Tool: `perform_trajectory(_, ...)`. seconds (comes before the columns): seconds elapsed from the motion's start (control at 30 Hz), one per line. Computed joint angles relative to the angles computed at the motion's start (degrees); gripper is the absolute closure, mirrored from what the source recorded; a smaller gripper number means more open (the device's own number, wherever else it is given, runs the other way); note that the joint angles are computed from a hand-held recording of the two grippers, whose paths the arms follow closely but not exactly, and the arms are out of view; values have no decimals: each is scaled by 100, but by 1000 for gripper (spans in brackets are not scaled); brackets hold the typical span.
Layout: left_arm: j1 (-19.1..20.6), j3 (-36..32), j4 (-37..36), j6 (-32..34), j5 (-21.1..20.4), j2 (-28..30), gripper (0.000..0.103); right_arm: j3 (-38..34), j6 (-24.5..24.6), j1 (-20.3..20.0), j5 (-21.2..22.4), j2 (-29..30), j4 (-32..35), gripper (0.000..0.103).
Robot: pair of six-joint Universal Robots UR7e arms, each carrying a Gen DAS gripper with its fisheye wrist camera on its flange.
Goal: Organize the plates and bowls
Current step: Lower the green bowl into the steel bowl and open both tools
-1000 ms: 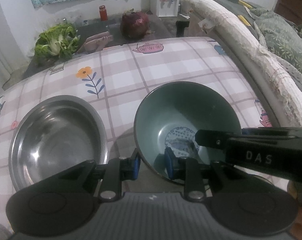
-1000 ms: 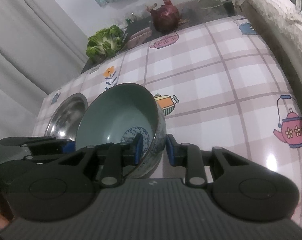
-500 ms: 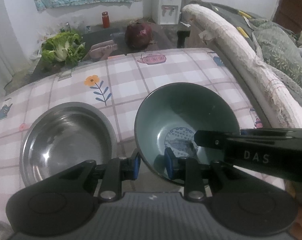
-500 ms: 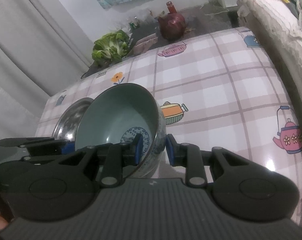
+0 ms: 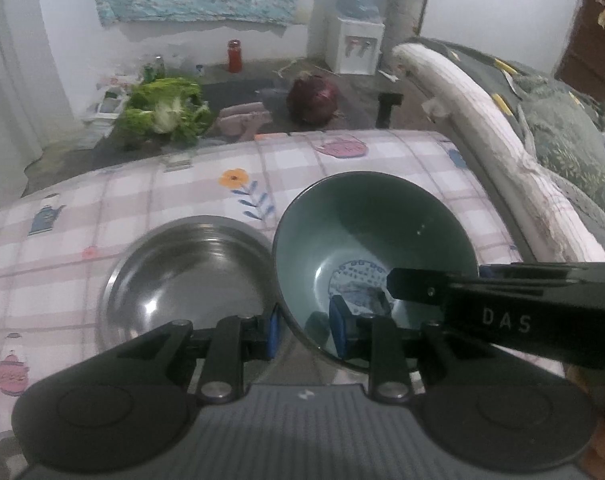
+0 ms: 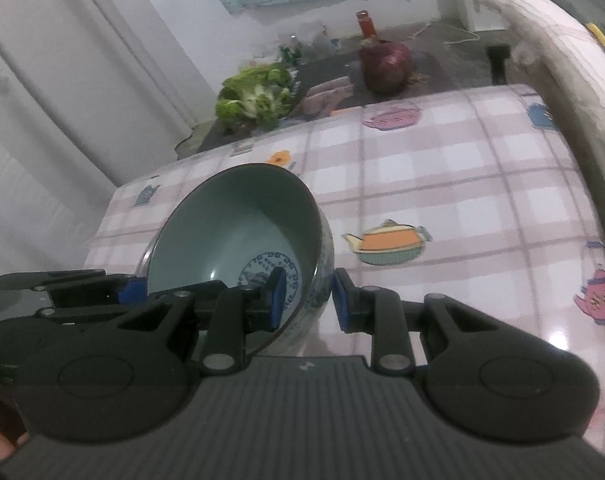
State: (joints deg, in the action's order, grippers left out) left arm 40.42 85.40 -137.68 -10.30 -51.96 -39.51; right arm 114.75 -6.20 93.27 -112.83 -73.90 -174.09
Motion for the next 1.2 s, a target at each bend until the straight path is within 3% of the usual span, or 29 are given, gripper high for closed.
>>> perform_trajectory(0.4, 523, -127, 200, -180, 403, -322, 76, -1112, 10, 380, 182, 1198, 552, 79)
perform_trajectory(0.6, 791, -249, 475, -313, 355, -213, 76, -1509, 80, 372, -23, 1711, 797, 79)
perform_trajectory(0.77, 897, -167, 376, -234, 286, -228, 77, -1588, -107, 412, -443, 1939, 702, 75)
perform_trajectory(0.87, 854, -79, 177, -60, 306, -292, 70, -1503, -335, 457, -518, 1930, 441, 61)
perform_trajectory(0.97, 788, 60, -59, 74, 362, -424, 55, -1476, -514, 550, -684, 1916, 109, 51)
perform_trajectory(1.2, 543, 842, -498, 345, 428, -1191, 22, -884, -503, 743, -438, 1315, -415, 25)
